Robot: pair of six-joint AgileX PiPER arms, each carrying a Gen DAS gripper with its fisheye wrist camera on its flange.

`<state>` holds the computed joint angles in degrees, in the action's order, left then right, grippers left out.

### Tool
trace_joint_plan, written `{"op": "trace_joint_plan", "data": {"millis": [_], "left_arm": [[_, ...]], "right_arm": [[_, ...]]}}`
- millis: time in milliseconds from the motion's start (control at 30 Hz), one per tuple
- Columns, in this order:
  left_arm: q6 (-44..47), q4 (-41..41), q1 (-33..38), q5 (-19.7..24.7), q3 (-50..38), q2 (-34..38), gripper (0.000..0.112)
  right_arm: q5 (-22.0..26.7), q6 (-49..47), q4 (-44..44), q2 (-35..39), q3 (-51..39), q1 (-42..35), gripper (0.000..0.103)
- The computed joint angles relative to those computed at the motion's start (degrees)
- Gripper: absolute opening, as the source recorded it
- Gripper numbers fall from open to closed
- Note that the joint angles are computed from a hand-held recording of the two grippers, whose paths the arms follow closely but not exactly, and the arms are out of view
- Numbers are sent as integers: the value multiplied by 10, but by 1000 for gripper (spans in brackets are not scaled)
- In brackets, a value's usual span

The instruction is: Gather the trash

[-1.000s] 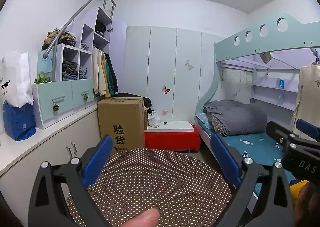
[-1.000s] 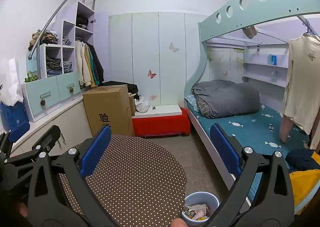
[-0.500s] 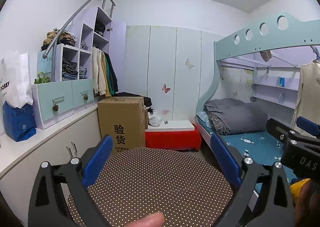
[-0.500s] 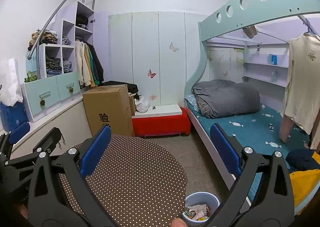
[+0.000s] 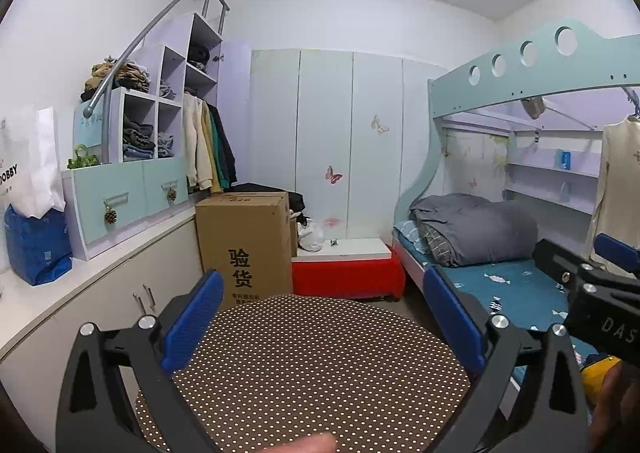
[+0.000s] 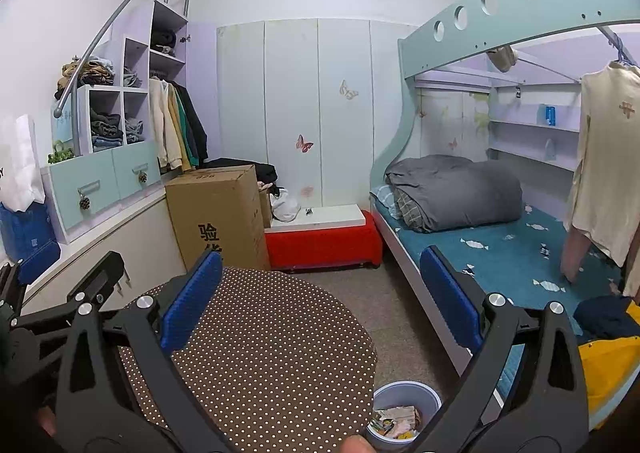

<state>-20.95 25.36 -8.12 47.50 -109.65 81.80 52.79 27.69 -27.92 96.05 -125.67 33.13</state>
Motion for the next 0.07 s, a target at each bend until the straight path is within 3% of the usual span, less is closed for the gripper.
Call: {"op": "trace_joint_plan", "data": {"millis": [67], "left_arm": [[4,-4,5,0,-4,5,98]], "right_arm": [[2,1,-1,4,-4,2,97]]}}
